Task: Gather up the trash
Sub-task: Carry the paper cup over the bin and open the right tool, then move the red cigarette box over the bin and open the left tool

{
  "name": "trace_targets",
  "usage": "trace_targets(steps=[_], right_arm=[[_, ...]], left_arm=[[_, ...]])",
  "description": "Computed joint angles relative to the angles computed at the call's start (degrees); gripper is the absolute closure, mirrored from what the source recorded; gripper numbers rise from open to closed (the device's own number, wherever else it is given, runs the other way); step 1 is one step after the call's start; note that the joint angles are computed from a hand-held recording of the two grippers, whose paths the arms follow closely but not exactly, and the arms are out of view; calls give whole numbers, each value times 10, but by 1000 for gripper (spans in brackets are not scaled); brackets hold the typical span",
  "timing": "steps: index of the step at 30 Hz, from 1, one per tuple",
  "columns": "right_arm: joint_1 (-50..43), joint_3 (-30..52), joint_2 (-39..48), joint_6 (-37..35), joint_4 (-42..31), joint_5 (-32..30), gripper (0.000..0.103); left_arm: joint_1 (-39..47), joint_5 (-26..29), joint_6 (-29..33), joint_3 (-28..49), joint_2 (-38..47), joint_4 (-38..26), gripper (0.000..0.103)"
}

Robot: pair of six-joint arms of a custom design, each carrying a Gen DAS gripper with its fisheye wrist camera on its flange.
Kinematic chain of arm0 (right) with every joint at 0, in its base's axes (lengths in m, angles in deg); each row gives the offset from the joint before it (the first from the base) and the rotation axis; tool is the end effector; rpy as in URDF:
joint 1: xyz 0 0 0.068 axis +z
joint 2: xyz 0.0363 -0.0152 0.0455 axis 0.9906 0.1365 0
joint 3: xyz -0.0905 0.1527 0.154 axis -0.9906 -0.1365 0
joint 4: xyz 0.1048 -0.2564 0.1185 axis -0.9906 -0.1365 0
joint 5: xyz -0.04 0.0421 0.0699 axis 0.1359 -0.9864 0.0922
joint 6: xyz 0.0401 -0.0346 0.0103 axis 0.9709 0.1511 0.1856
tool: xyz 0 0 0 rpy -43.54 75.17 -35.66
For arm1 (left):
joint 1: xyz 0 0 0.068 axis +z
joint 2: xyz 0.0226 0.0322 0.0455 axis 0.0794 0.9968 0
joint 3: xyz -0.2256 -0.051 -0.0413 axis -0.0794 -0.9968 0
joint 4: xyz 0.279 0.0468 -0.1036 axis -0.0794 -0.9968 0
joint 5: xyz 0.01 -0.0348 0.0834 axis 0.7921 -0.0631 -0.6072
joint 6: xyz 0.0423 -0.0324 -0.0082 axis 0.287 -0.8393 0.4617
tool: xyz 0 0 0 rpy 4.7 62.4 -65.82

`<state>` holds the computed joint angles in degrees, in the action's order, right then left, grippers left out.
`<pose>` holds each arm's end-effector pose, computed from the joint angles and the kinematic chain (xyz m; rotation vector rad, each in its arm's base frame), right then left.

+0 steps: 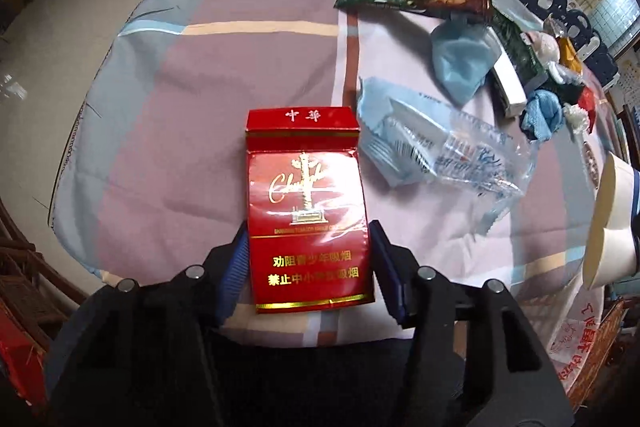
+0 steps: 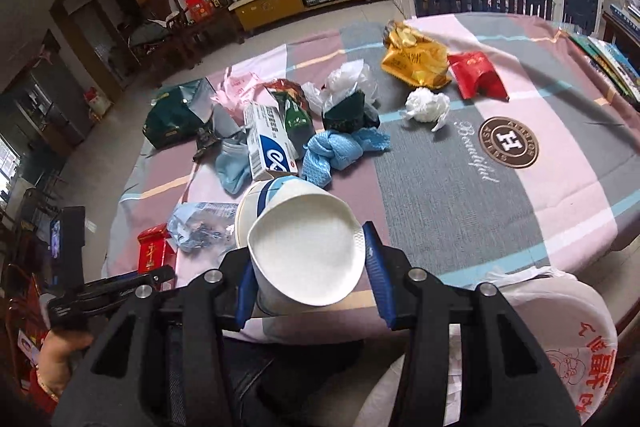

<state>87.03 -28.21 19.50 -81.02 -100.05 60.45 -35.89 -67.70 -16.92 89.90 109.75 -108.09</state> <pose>0.2491 0.0328 0.1092 -0.1576 2.4731 0.4739 0.2383 -0.1924 0.0396 -0.5475 2.7476 -0.0748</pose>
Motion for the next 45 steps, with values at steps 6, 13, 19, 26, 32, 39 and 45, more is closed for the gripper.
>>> trace_targets(steps=[6, 13, 19, 26, 32, 39, 45], right_arm=[[-84, -39, -155, -61, -100, -13, 55], [-258, -60, -308, -196, -249, -42, 55], [-397, -87, -350, -327, -324, -34, 55], [-520, -94, -292, -384, -306, -26, 19], [-661, 3, -175, -393, -310, -144, 17], [-715, 51, -79, -387, -301, -178, 17], [-688, 34, -82, -377, -301, -172, 17]], left_arm=[[-36, -88, -33, -66, -148, -17, 46], [-132, -156, -38, -7, -220, -91, 46], [-221, -126, 15, 110, -115, -51, 46], [-278, -19, 106, 263, 49, -6, 46], [-299, 80, 170, 410, 201, -1, 45], [-311, 106, 235, 548, 313, -57, 8], [-264, -10, 147, 400, 206, -63, 8]])
